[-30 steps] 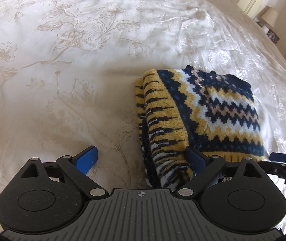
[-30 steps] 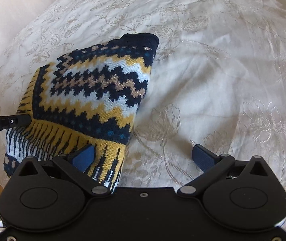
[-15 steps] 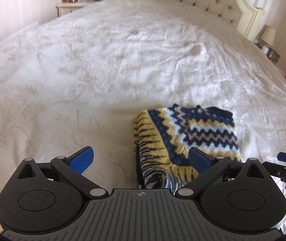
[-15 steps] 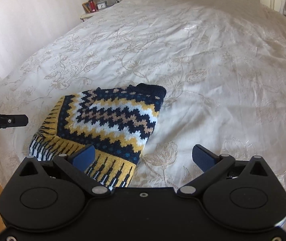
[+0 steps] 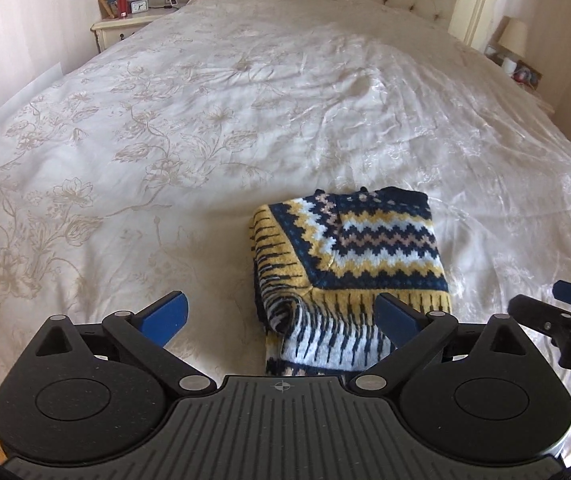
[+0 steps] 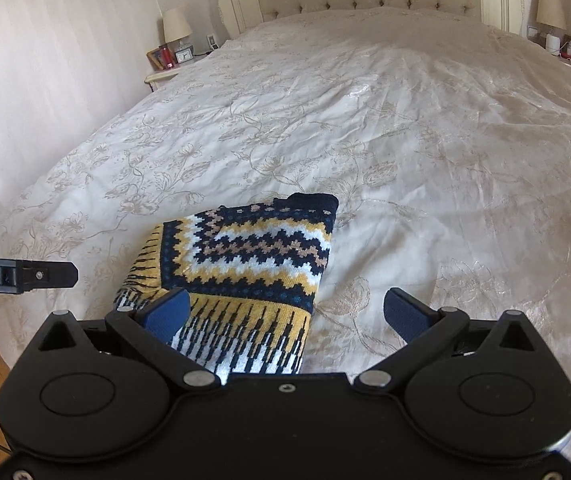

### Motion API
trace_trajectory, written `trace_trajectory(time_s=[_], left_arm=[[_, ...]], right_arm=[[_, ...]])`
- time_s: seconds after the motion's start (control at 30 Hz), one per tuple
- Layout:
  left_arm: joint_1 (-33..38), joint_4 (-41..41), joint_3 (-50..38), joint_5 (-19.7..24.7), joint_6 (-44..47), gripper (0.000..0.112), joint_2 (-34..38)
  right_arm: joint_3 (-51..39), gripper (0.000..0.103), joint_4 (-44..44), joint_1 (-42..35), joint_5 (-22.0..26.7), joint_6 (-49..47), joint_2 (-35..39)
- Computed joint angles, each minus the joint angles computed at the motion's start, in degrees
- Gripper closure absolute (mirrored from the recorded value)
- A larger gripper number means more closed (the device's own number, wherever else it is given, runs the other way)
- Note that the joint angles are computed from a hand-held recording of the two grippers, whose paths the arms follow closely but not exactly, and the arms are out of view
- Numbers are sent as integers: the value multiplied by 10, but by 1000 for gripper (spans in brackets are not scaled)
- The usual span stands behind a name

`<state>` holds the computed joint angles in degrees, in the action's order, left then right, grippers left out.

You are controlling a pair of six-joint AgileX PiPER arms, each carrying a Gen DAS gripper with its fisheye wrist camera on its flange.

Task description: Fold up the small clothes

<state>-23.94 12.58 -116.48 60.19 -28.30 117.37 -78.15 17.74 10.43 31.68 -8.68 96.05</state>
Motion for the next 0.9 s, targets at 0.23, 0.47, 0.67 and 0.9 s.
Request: trace_trajectory(time_s=[0.23, 0.47, 0.67, 0.9], left_arm=[[-38, 67, 29, 35, -38, 13, -41], [-49, 44, 85, 20, -29, 14, -88], [-82, 106, 97, 58, -61, 14, -99], [-92, 119, 135, 58, -66, 14, -125]], right_arm=[[72, 1, -101, 46, -39, 115, -90], [93, 1, -338, 126, -12, 373, -133], [80, 1, -346, 150, 49, 411, -137], [65, 1, -438, 201, 146, 516, -135]])
